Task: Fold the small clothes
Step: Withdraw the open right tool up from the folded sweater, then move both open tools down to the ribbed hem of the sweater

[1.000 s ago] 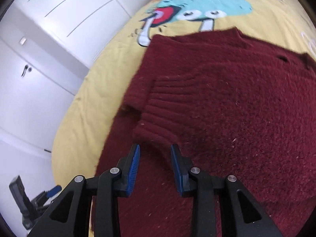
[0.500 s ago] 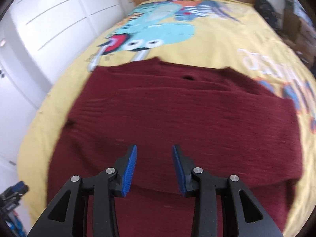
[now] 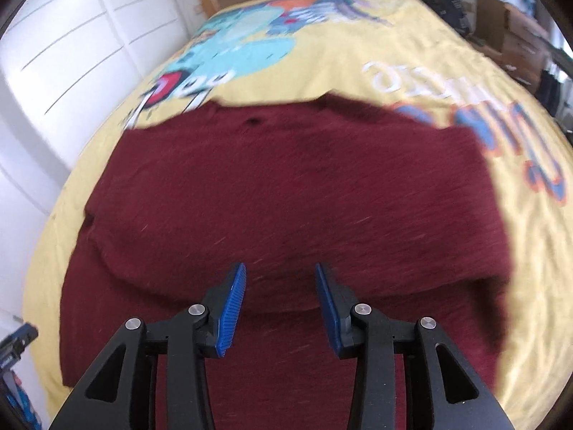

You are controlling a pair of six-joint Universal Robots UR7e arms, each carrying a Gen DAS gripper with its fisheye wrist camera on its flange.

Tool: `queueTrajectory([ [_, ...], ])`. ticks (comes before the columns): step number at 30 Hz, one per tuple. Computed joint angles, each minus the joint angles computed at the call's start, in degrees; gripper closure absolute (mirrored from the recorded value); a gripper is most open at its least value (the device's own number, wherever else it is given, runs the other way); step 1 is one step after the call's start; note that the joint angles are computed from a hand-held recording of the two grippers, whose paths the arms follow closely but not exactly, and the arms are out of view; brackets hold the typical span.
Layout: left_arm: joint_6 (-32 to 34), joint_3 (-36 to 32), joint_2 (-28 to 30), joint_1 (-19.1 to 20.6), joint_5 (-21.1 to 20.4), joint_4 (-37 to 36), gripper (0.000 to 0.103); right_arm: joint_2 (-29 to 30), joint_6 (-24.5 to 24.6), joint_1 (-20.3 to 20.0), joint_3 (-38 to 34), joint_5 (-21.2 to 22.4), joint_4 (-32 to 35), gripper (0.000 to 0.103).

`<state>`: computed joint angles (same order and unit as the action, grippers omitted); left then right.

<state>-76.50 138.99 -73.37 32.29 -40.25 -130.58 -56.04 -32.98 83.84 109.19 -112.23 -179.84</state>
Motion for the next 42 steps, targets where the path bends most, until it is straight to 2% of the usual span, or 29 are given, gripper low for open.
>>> queueTrajectory([
  [6, 2.2, -0.7, 1.7, 0.0, -0.2, -2.1, 0.045, -0.3, 1.4, -2.3, -2.5, -2.9, 0.4, 0.058],
  [9, 2.6, -1.0, 2.1, -0.3, -0.1, -1.8, 0.045, -1.7, 2.1, -3.7, -1.6, -2.8, 3.3, 0.058],
  [17, 2.5, -1.6, 1.8, -0.8, -0.4, -0.3, 0.045, -4.5, 2.0, -3.6, 1.2, -2.1, 3.4, 0.057],
  [33, 0.5, -1.3, -0.3, -3.7, -1.0, 2.8, 0.045, -18.0, 0.3, -5.4, 15.2, 0.1, 1.1, 0.056],
  [42, 0.2, -0.1, -2.0, -5.5, -1.7, 3.1, 0.045, -25.5, 0.2, -7.2, 22.8, -0.1, -0.1, 0.052],
])
